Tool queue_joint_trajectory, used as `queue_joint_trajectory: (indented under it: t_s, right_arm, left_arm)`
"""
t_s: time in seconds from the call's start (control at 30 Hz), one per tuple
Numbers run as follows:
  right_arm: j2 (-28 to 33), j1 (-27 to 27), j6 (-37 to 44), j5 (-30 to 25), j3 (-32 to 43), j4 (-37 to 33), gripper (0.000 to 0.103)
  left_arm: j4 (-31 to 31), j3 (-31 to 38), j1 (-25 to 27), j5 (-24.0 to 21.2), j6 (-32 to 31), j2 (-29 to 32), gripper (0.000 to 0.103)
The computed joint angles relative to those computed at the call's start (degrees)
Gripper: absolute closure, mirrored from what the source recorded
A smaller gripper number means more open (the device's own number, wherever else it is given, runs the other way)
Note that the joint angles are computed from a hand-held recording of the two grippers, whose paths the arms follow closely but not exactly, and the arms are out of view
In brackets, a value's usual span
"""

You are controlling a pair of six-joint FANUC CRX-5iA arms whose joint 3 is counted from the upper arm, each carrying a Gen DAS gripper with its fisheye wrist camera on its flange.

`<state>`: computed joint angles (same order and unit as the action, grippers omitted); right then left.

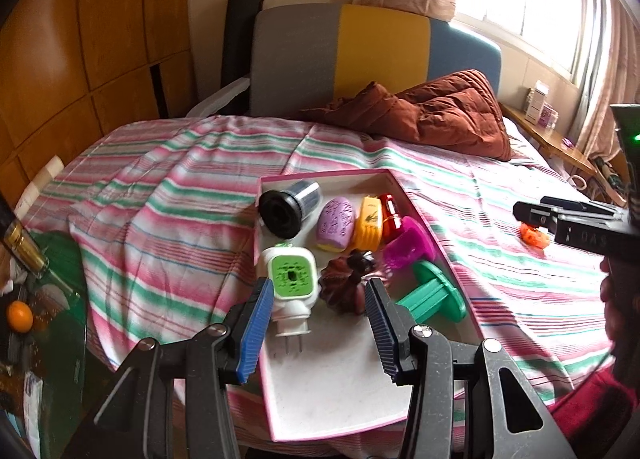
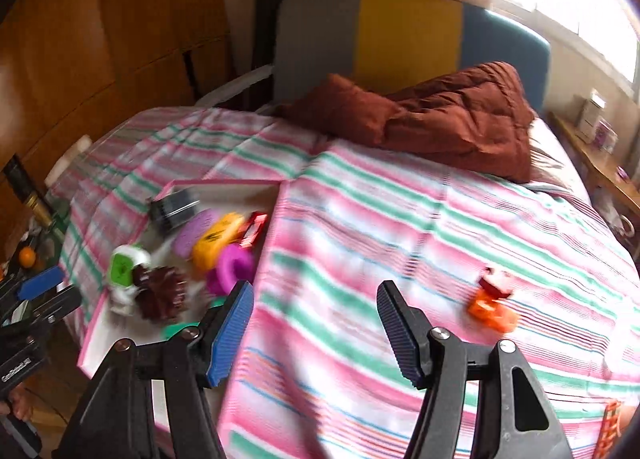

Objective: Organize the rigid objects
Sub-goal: 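Move both tools toward the orange cubes and red puzzle piece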

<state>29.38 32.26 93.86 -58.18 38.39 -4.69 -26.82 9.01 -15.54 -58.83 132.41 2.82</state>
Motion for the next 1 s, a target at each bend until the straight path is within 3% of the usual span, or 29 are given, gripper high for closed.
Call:
queue_joint_trajectory:
  t_s: [0.23, 0.5, 0.57, 0.67, 0.8, 1.0]
  right_arm:
    - [2.6, -3.7, -6.3, 1.2, 2.6, 4.8, 0.038]
    - [5.8, -9.2, -22.4, 4.7, 1.4, 11.5, 0.038]
    - [7.8, -11.1, -25.4, 0.1, 5.4, 8.8, 0.038]
    - [6.9, -12.6, -28.8, 2.5, 4.3, 7.6, 0.038]
    - [7.7, -14.4, -30.1, -0.1, 6.7, 3.4, 0.038]
    - [8.4, -14.9, -32.2, -1.3, 8.1, 2.7, 0.038]
  left_arm:
    - [0.6, 3.6, -1.0, 0.4, -3.2, 2.8, 0.055]
    - [1.8, 9.7, -2.3, -0.9, -8.0, 7.9, 0.055]
    - [2.1, 11.6, -2.6, -1.3, -9.1, 9.5, 0.055]
    - [3.1, 14.5, -2.9, -1.7, -11.2, 12.1, 0.055]
    - [4.7, 18.1, -3.3, -1.9, -14.0, 15.4, 0.055]
    - [7.2, 23.5, -3.9, -2.5, -17.6, 20.4, 0.055]
